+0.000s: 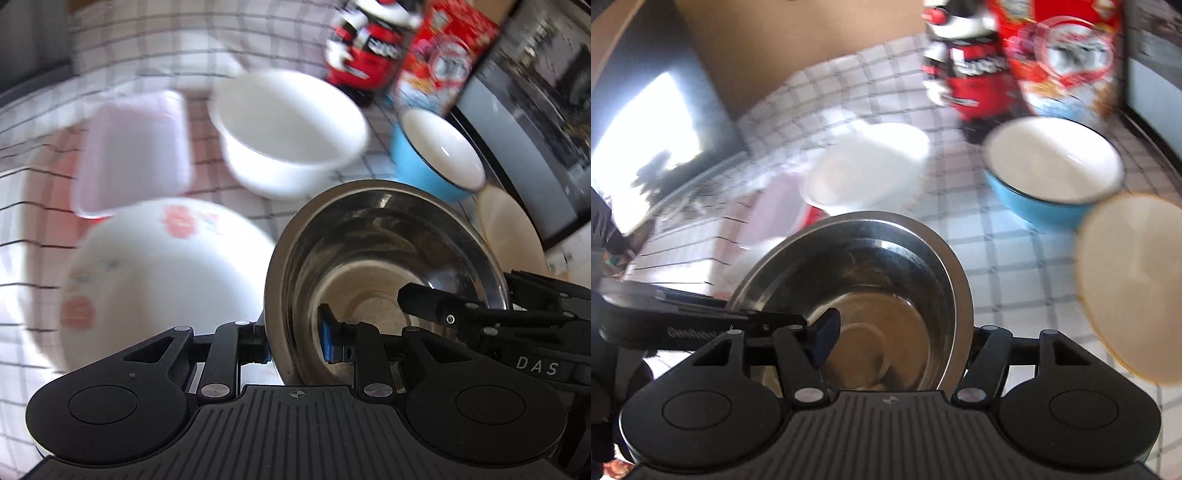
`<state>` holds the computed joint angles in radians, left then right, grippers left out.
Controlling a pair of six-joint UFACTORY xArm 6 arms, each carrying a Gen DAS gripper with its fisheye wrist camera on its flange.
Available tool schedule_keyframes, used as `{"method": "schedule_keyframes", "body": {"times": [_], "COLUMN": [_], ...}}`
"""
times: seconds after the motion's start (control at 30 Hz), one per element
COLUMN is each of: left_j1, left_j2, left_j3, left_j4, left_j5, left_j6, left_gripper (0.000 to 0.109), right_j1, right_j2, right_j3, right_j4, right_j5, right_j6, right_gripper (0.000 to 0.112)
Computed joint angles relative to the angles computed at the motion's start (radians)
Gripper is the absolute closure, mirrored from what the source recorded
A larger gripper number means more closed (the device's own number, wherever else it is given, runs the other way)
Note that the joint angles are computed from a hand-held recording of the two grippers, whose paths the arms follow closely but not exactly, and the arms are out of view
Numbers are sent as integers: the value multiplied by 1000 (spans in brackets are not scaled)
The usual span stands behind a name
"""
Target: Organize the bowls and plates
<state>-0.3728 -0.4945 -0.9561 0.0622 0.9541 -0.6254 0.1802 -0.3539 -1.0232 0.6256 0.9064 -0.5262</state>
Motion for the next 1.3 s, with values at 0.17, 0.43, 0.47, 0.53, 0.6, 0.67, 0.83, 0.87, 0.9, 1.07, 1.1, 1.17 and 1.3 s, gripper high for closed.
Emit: {"method": "schedule_keyframes", "body": {"times": [0.17, 0.43, 0.47, 0.53, 0.6, 0.67, 0.83, 0.87, 0.9, 1.07, 1.1, 1.17, 1.3], "left_j1": [51, 77, 75, 72, 73, 77, 62, 53, 45, 39, 37, 30, 45], "left_j2": [-109, -239, -248, -262, -277, -286, -299, -294, -290, -295, -297, -303, -338], "left_j3": [65, 171, 177, 187, 199, 201, 202, 196, 192, 195, 196, 198, 212], "left_j4": [39, 115, 126, 141, 149, 150, 201, 219, 235, 274, 282, 305, 293], "left_j5": [26, 144, 156, 176, 174, 173, 196, 205, 210, 221, 224, 230, 205], "left_j6": [-82, -236, -249, -268, -277, -280, -288, -296, -302, -316, -324, -342, -350], "left_gripper": [83, 86, 88, 88, 88, 90, 90, 90, 90, 88, 88, 86, 87], "right_j1": [79, 222, 235, 260, 276, 278, 282, 281, 280, 281, 280, 275, 280], "right_j2": [39, 110, 123, 135, 152, 168, 188, 186, 185, 174, 175, 177, 169], "right_j3": [-46, -87, -96, -104, -115, -129, -143, -142, -142, -137, -137, -139, -130], "right_j4": [33, -22, -29, -48, -64, -74, -96, -100, -102, -116, -122, -114, -123], "right_j5": [5, 40, 47, 42, 44, 55, 58, 54, 51, 10, 4, 6, -8], "right_j6": [-46, -41, -40, -42, -37, -26, -4, -2, -1, -9, -8, -18, -24], "right_gripper": [48, 49, 49, 49, 49, 49, 49, 49, 49, 49, 49, 49, 48]}}
